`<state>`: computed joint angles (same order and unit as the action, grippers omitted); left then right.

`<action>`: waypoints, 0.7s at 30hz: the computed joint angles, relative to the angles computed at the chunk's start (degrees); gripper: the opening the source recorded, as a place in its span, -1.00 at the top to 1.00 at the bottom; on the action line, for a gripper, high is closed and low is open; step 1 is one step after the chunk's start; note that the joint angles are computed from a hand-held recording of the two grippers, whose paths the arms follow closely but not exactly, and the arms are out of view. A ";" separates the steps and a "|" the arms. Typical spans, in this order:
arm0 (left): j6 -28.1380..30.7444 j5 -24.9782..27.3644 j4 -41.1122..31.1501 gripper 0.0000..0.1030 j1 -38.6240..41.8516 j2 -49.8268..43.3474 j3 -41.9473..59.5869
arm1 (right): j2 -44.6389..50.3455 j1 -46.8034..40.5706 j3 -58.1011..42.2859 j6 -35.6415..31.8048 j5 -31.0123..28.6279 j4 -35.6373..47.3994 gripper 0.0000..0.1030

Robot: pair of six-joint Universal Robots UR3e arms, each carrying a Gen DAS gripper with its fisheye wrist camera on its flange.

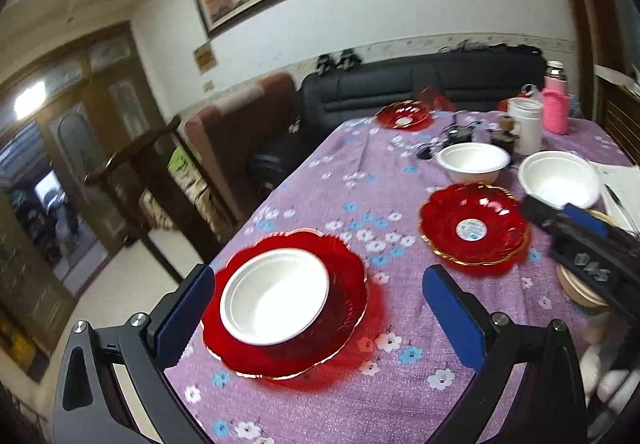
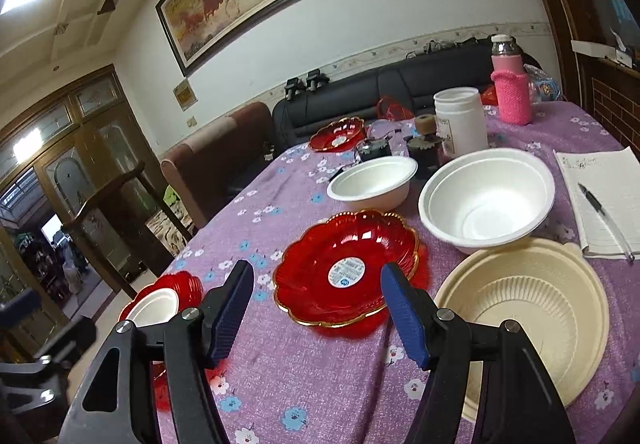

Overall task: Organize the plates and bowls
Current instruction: 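Withdraw both tools up and away from the stacked plates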

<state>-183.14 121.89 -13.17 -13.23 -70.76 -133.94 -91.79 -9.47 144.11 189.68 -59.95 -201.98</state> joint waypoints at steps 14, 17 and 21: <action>-7.33 -12.86 -11.76 -1.00 12.98 3.82 -2.32 | -2.63 -5.11 1.28 0.26 7.66 3.60 -0.38; -6.89 -13.55 -10.60 -1.00 13.20 2.96 -2.69 | -2.35 -4.74 0.76 0.13 7.27 4.09 -0.38; -5.91 -14.69 -9.37 -1.00 13.66 2.31 -2.86 | -2.14 -4.24 0.45 0.04 6.60 4.33 -0.38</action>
